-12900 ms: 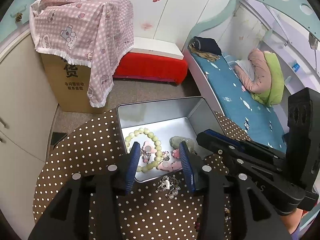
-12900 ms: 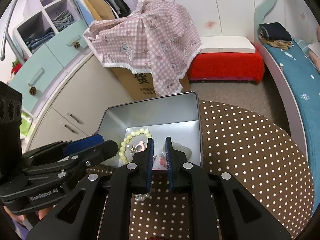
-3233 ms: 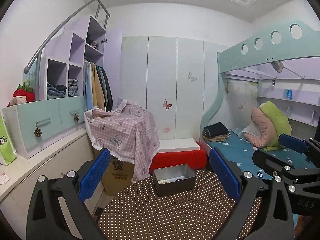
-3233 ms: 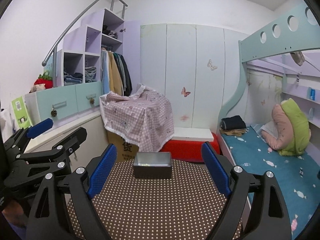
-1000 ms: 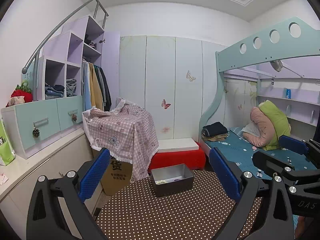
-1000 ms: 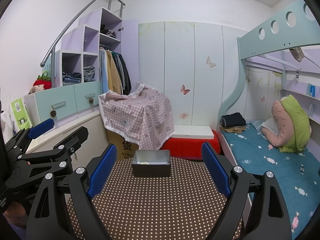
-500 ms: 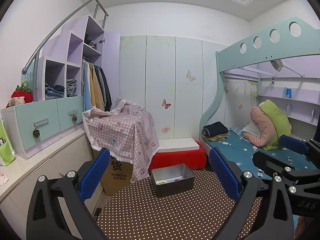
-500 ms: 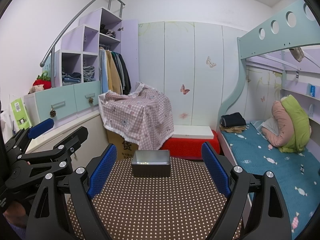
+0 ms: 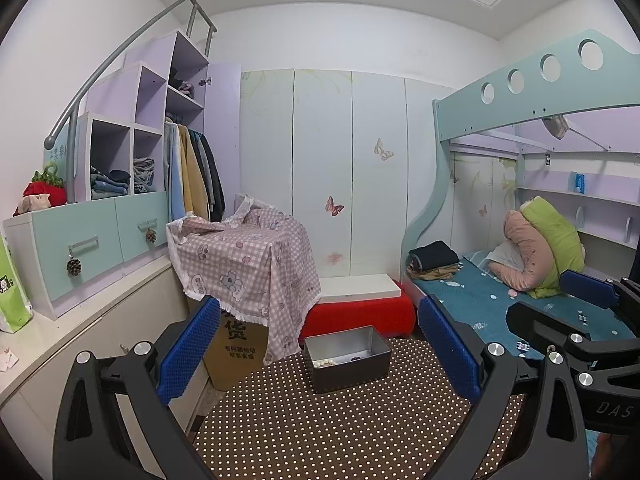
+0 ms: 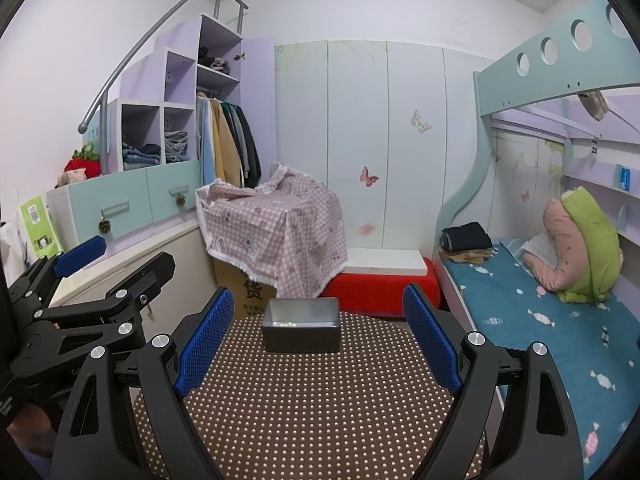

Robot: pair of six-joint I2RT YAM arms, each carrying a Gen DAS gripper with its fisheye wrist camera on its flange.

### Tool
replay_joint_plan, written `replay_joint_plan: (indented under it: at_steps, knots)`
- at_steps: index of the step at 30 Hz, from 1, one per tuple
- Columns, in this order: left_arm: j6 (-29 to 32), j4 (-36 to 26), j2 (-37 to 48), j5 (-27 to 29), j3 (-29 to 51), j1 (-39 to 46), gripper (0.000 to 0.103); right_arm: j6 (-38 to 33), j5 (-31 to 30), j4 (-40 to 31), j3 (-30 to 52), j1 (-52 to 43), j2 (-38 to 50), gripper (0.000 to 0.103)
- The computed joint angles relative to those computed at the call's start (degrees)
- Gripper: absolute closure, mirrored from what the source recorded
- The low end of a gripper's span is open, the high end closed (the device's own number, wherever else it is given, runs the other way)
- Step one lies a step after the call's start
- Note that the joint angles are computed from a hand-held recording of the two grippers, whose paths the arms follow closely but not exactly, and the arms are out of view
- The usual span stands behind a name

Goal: Organize jewelry

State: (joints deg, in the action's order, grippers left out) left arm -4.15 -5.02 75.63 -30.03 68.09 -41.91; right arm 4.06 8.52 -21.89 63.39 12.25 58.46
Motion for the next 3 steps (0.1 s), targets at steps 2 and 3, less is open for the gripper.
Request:
replay_joint_plan:
  at_steps: [2,3]
  knots:
    - [-0.1,-0.2,0.1,0.2,0.0,0.2,0.007,0.2,0.3,0.5,-0.5,0.3,0.2,0.019]
    - [0.0,-0.2,0.1,0.2,0.0,0.2,0.007,0.3,0.1,0.8,-0.3,0.1,0.8,0.019]
